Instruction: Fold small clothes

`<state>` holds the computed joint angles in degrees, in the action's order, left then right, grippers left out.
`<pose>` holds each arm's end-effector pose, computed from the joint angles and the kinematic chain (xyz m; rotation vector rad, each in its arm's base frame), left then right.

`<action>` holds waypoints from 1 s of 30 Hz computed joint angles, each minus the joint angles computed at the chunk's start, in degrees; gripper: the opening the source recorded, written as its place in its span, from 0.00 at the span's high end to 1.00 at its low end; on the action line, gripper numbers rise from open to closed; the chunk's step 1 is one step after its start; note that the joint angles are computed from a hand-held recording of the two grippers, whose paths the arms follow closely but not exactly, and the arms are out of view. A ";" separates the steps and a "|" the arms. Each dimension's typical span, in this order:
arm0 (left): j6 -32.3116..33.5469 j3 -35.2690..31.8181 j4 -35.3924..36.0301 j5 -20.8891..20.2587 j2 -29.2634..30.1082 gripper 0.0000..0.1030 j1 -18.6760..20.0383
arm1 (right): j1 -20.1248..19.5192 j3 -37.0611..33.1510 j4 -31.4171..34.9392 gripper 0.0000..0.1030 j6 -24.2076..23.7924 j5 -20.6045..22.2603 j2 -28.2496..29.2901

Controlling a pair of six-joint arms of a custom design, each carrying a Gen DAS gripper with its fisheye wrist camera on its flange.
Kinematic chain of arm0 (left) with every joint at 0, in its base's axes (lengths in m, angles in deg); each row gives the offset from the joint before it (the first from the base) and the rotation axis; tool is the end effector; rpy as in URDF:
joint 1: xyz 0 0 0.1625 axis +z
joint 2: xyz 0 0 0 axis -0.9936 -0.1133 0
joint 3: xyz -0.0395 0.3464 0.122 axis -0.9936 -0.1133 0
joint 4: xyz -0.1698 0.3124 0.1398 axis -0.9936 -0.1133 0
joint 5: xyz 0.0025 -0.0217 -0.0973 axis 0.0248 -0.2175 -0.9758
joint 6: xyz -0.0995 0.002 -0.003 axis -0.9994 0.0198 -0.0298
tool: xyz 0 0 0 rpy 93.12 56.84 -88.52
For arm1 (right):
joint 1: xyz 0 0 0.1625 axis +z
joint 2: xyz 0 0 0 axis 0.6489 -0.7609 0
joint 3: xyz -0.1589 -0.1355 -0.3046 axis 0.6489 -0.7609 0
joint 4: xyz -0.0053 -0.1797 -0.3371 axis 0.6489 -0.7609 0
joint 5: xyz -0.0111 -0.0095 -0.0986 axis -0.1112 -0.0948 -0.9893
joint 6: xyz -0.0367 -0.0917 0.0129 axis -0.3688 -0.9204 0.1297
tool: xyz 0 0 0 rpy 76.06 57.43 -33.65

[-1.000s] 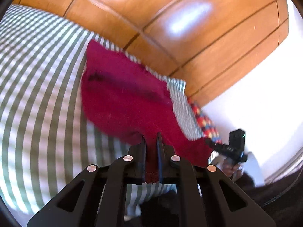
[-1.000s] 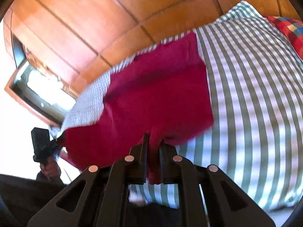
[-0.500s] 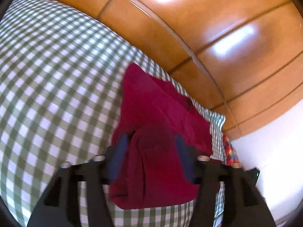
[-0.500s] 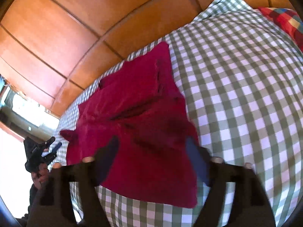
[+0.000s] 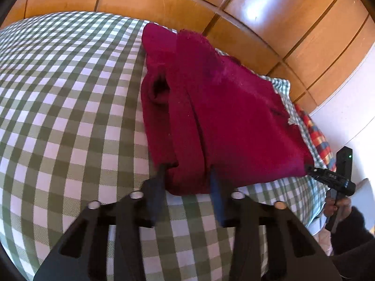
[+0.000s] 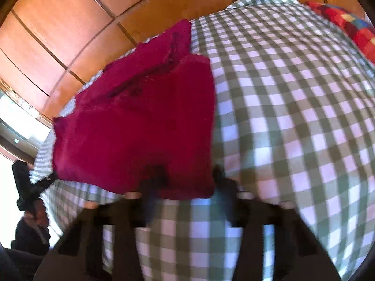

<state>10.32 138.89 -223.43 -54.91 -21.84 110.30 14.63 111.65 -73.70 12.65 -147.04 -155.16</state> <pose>-0.2281 -0.3406 -0.0180 0.0615 2.6721 -0.9621 -0.1100 -0.4071 0.3427 0.2024 -2.7199 0.7688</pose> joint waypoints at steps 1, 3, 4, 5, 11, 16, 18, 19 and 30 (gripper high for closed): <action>0.14 0.74 -1.15 -0.13 -0.32 0.78 -0.49 | 0.08 0.49 -0.10 0.81 -1.15 -0.28 -0.63; -0.18 2.27 -0.59 0.05 -1.53 0.81 -2.24 | -0.49 1.43 1.09 0.83 -3.06 -0.03 -2.42; -0.62 3.37 -0.57 -0.24 -2.25 0.82 -3.12 | -1.00 1.81 2.61 0.83 -3.85 0.41 -3.64; -1.34 4.44 -0.57 -0.63 -2.87 0.82 -3.99 | -2.11 2.29 5.17 0.83 -5.42 0.90 -5.65; -16.63 13.46 2.65 -3.65 -6.39 0.89 -14.15 | -7.14 7.23 15.81 0.84 -15.08 -0.09 -16.53; -34.79 20.27 8.79 -5.26 -10.89 0.88 -24.82 | -8.12 9.14 18.57 0.70 -19.44 -1.99 -21.33; -36.89 21.00 12.02 -2.70 -13.92 0.74 -25.42 | -7.83 8.14 16.70 0.41 -16.94 0.17 -20.14; -36.74 20.93 12.78 -1.32 -14.95 0.61 -24.81 | -7.63 7.65 15.35 0.32 -15.40 1.14 -19.39; 1.29 5.46 -0.99 1.32 -10.44 0.33 -3.68 | 0.34 1.81 1.99 0.56 -4.44 -1.91 -4.62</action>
